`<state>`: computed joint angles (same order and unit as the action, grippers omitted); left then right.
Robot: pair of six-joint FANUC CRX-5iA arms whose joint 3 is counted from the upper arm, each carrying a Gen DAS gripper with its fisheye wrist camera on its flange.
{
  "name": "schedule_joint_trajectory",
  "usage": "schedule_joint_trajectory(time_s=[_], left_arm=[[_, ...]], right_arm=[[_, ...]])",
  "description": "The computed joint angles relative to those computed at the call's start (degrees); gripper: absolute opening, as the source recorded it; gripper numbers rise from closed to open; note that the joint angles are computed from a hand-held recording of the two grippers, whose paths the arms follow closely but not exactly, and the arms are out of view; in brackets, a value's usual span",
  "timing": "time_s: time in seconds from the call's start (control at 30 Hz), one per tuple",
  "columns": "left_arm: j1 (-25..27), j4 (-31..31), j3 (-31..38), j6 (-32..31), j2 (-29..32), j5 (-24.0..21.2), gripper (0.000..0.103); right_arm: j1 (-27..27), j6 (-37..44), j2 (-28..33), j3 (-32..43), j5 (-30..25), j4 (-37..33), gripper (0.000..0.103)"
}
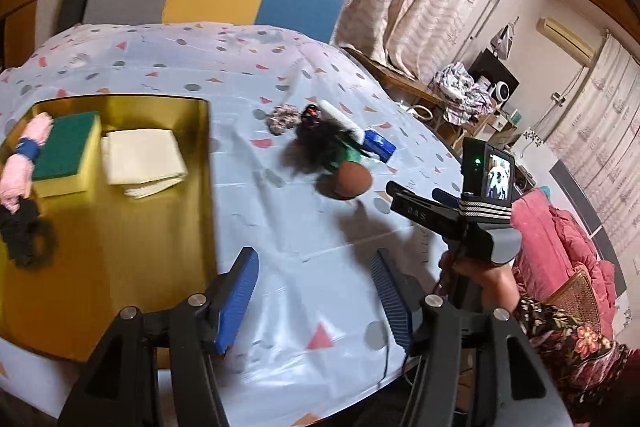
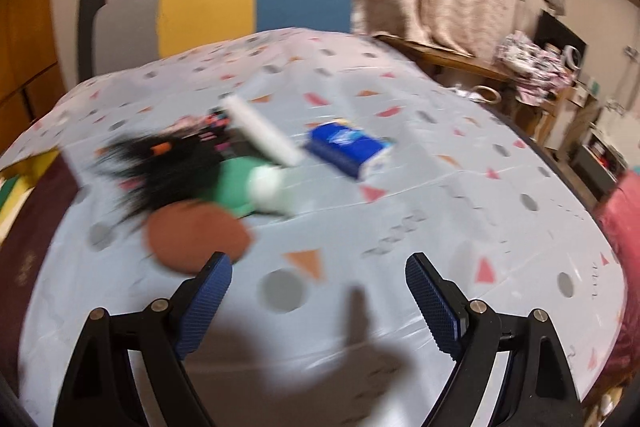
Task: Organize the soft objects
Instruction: 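Move the left tool to the brown oval sponge while the right tool returns to the pile, then grasp the brown oval sponge with the left tool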
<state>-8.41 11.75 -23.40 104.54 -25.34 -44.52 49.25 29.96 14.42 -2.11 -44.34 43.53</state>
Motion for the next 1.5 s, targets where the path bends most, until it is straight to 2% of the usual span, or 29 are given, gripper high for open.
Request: schedule_joint_trajectory(time_s=[0.13, 0.23, 0.3, 0.43, 0.57, 0.7, 0.83, 0.97, 1.07, 1.1, 1.13, 1.2, 1.5], left_arm=[[-3.28, -3.53, 6.21, 3.18, 6.8, -1.75, 0.06], [-5.07, -4.62, 9.55, 4.27, 11.0, -2.11, 0.06], [-6.11, -5.02, 12.38, 4.41, 14.76, -2.49, 0.06], [-7.46, -5.62, 18.02, 4.72, 21.88, -4.8, 0.061], [-8.7, -8.6, 24.26, 8.06, 28.6, -7.92, 0.061], [-10.09, -13.35, 30.01, 11.82, 33.69, -9.16, 0.07], [-10.19, -15.43, 33.15, 13.86, 36.69, -9.39, 0.074], [-10.04, -16.51, 35.98, 14.02, 39.31, -9.67, 0.075], [-11.47, -22.01, 39.39, 15.75, 41.27, -12.32, 0.074], [-11.18, -21.52, 38.51, 15.18, 41.08, -11.21, 0.073], [-10.58, -19.72, 36.98, 13.87, 40.66, -9.2, 0.063], [-9.62, -16.26, 32.62, 10.46, 38.66, -4.53, 0.052], [-9.19, -15.45, 23.17, 10.34, 31.22, 0.7, 0.048]], right_arm=[[-2.06, -4.73, 0.2, -1.92, 0.58, 3.62, 0.089], [-2.93, -6.0, 0.34, -1.79, 0.69, 1.59, 0.089], [-3.34, -9.36, -0.16, -3.06, 1.04, 3.05, 0.089], [-3.63, -16.97, -0.46, -4.53, -1.4, 6.13, 0.089], [-4.7, -21.8, -1.81, -6.56, -0.05, 5.97, 0.089], [-5.29, -22.64, -2.33, -7.3, 1.45, 5.28, 0.089], [-5.4, -21.86, -2.22, -7.35, 2.24, 4.88, 0.089], [-5.41, -21.33, -1.82, -6.87, 1.93, 3.94, 0.089], [-5.41, -21.88, -1.99, -7.26, 2.12, 4.38, 0.089], [-5.41, -21.88, -1.99, -7.26, 2.12, 4.38, 0.089], [-5.41, -21.88, -1.99, -7.26, 2.12, 4.38, 0.089], [-5.4, -22.01, -2.05, -7.35, 2.28, 4.34, 0.089], [-5.42, -21.95, -1.95, -7.24, 2.28, 4.25, 0.089]])
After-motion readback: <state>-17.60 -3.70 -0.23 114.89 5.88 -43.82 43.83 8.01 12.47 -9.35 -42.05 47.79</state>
